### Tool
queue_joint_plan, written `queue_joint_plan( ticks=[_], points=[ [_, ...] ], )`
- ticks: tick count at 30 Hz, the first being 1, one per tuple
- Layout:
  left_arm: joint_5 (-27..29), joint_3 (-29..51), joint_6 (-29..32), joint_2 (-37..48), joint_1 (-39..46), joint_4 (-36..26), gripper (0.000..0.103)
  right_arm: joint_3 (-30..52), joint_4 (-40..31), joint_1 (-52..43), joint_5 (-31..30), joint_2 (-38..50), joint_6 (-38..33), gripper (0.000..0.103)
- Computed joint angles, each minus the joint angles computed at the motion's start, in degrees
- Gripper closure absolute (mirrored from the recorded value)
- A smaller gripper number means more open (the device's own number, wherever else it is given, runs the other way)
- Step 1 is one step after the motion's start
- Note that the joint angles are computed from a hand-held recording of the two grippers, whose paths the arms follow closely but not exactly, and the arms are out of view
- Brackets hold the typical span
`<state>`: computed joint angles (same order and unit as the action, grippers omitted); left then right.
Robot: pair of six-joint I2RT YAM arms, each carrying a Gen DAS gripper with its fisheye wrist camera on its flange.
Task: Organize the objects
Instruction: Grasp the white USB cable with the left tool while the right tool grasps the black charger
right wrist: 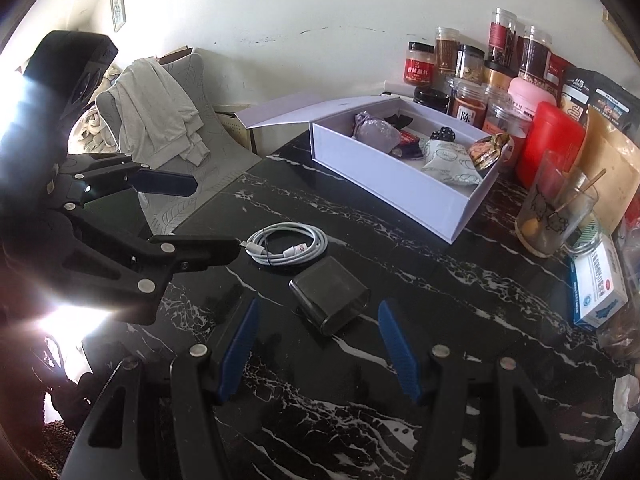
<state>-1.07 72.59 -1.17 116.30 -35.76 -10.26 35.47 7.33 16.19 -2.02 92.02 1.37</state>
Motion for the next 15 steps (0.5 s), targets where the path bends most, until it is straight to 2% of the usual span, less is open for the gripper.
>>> queue_joint_plan(
  ticks=[10, 15],
  points=[
    [3.42, 6.40, 1.20, 8.87, 1.59, -0.78, 0.023, 2.58, 2.61, -1.97, -1.62, 7.81, -1.78, 0.040],
    [3.90, 12.86, 2.28, 14.29, 1.79, -3.96, 0.023, 6.08, 1.79, -3.74, -3.20, 12.02, -2.16, 0.040]
  ],
)
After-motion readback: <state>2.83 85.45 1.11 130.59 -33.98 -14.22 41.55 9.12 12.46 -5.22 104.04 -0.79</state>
